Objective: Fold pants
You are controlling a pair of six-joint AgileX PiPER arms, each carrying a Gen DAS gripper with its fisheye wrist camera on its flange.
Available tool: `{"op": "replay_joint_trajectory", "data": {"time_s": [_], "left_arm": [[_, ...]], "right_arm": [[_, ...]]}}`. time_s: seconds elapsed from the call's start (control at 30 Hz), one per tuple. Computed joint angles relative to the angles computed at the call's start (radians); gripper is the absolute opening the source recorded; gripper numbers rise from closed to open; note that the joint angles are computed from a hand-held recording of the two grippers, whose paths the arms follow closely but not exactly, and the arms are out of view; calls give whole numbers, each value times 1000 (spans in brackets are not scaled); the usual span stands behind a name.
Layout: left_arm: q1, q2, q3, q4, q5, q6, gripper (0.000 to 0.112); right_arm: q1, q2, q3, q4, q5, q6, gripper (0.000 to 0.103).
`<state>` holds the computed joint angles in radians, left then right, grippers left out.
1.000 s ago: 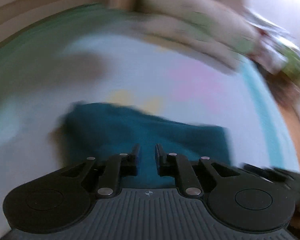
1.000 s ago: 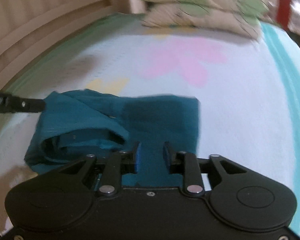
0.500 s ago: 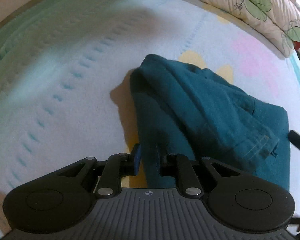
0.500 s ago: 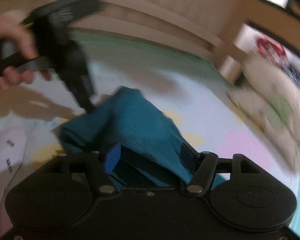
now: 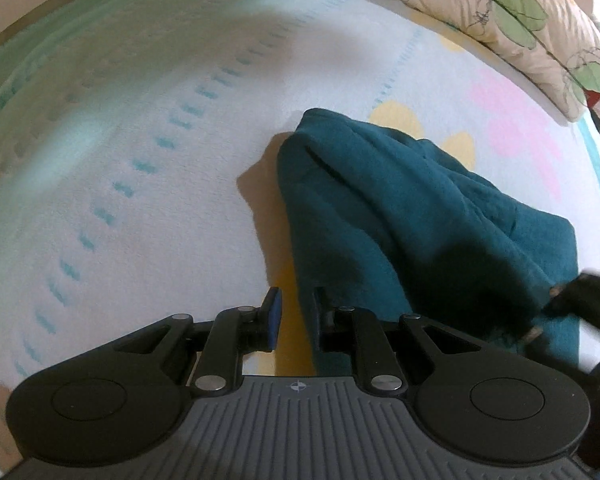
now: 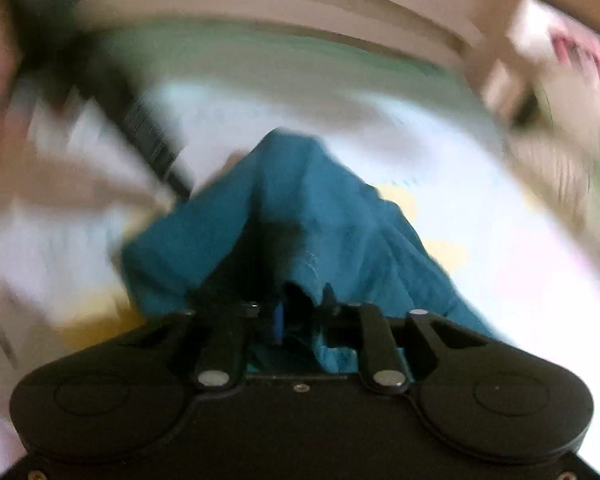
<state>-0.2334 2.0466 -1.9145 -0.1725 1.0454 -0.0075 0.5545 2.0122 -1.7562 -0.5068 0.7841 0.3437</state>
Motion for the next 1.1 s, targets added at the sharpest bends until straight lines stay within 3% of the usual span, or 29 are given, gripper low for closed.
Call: {"op": "replay_joint_trajectory", "data": {"time_s": [0.23, 0.37, 0.47, 0.53, 0.63, 0.7, 0.77, 0.83, 0.97, 1.1], "left_arm": [[1, -38, 48, -51, -56, 121, 16], [6, -55, 71, -114, -78, 224, 16], [-3, -50, 67, -125, -72, 252, 16], [-19, -45, 62, -99, -65, 247, 16], [-32, -44, 66, -81, -60, 253, 16], [-38, -48, 76, -71, -62, 248, 16], [-46, -43, 72, -62, -58, 233, 16], [-54, -39, 74, -63, -61, 225, 16], [-72, -47, 89, -60, -60, 227, 16], [-86, -67, 118, -51, -70, 240, 16]], "right_arm": [[-234, -43, -326, 593, 162, 53, 19], [-390, -125, -242, 780, 121, 138, 19], [-489, -161, -106, 718, 98, 239, 19], [-543, -129, -67, 684, 136, 257, 25], [-538, -113, 7, 489, 156, 315, 29], [-519, -180, 121, 433, 69, 319, 32], [-505, -244, 200, 428, 4, 310, 55], [-483, -313, 288, 412, -58, 315, 63], [-438, -381, 421, 390, -104, 299, 63], [-460, -380, 473, 474, -153, 213, 62]]}}
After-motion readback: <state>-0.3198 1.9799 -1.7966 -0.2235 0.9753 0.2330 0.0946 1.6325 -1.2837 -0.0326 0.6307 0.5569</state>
